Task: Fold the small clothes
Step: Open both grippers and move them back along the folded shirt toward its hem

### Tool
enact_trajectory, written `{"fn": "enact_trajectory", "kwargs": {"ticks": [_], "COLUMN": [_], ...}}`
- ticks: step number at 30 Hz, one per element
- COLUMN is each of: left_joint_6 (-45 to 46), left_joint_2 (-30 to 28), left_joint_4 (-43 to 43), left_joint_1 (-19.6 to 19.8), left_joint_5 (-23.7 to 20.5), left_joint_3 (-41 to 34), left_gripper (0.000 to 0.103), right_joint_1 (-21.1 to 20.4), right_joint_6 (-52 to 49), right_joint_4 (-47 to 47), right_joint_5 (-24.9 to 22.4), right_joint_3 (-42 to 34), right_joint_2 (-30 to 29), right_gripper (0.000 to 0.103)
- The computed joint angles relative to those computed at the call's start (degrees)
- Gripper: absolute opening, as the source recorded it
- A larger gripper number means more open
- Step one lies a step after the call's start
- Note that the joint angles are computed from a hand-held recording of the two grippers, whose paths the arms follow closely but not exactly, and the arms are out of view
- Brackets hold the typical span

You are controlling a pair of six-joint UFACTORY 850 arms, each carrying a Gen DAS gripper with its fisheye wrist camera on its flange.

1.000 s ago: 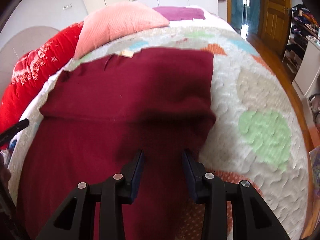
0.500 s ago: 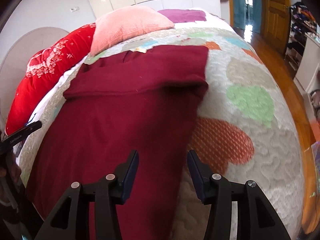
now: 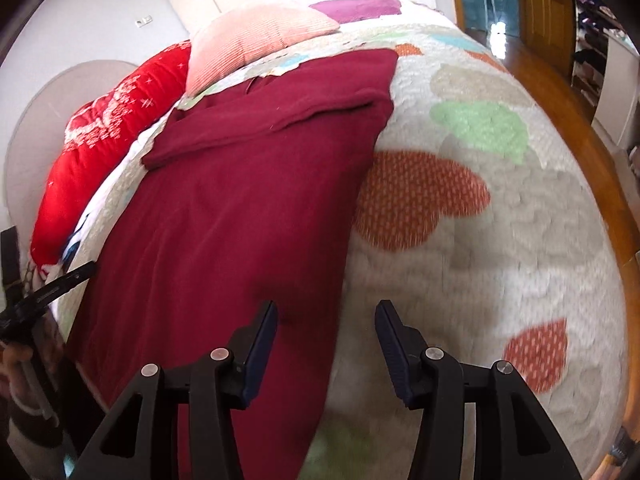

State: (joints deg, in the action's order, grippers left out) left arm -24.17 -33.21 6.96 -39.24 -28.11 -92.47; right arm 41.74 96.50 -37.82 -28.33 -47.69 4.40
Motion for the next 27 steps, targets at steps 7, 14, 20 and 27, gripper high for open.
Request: {"fn": "enact_trajectory", "kwargs": {"ticks": [7,14,20,27], "left_joint_6": [-0.19,-0.86,1.00,8.72], "left_joint_2": [1.77,1.79,2.23,5.33], "left_joint_4": [-0.39,-0.07,-1.98,-11.20], "left_joint_1": [-0.07,-0.44,-0.31,1.40], "left_joint_5": [-0.10,-0.26,-0.31,-0.59], "left_joint_3": [3.10,3.37,4.01,7.91], "left_gripper": [0.050,0.050,0.050,0.050], "right_joint_1": [2.78,4.98,7.52,7.93], "right_joint_6": [2.07,-2.23,-5.35,-1.02], "right_joint_4": [-0.38,1.26,0.44,1.44], "right_joint_5": [2.24,-1.55,-11.51,-7.95], "right_joint_3": [2.09,-1.22,-3.31,1.54], "right_joint_2": [1.92,-1.24,-3.41,2.36], "right_gripper": [0.050,0.050,0.050,0.050]}}
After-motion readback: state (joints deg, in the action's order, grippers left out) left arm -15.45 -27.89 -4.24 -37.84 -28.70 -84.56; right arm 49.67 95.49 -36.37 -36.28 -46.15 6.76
